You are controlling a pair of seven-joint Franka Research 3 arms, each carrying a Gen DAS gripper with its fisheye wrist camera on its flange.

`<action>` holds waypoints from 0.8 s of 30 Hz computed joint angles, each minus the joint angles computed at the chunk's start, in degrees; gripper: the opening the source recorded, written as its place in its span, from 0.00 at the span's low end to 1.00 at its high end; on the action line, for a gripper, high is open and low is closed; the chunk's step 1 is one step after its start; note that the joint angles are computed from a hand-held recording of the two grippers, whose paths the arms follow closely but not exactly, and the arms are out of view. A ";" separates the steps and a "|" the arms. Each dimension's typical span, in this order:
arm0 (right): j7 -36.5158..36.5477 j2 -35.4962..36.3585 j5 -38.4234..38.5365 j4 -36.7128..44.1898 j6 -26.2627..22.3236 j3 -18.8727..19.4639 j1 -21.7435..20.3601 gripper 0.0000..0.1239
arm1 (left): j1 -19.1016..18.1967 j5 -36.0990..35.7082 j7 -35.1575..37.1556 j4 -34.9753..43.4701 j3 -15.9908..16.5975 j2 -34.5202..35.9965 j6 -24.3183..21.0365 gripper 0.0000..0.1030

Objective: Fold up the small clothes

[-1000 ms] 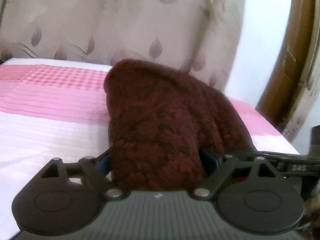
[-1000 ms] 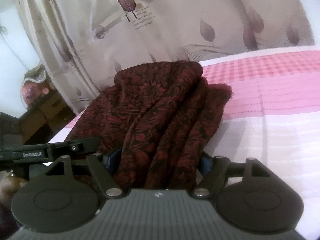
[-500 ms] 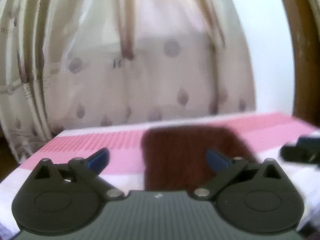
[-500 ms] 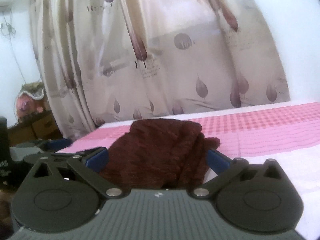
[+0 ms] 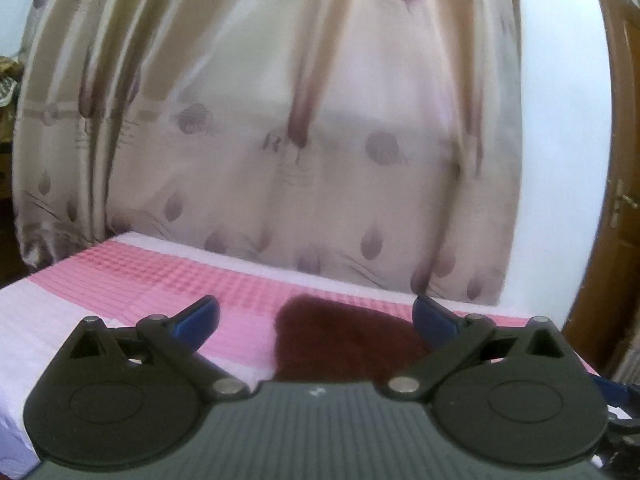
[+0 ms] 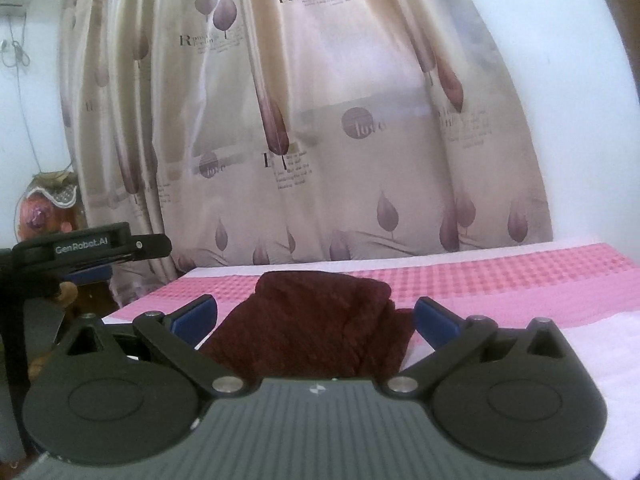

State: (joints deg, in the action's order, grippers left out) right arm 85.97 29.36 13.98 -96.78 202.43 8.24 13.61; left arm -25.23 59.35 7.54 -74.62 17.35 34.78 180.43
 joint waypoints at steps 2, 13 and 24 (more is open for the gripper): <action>-0.04 -0.24 0.21 -0.19 -0.01 -0.18 0.23 0.83 | -0.53 0.50 0.05 0.39 0.61 0.21 -0.98 1.00; -3.06 -0.31 3.05 0.19 -1.39 -3.33 3.42 0.83 | 5.08 -1.49 11.00 0.06 -7.95 0.34 -2.71 1.00; -6.68 0.02 6.27 1.13 -4.14 -4.66 5.03 0.83 | -4.49 2.17 2.22 0.66 6.06 2.68 0.39 1.00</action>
State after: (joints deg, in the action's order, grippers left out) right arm 79.29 29.38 20.25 -95.65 198.29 3.58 18.64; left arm -29.72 61.51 9.76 -73.96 23.42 37.47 180.82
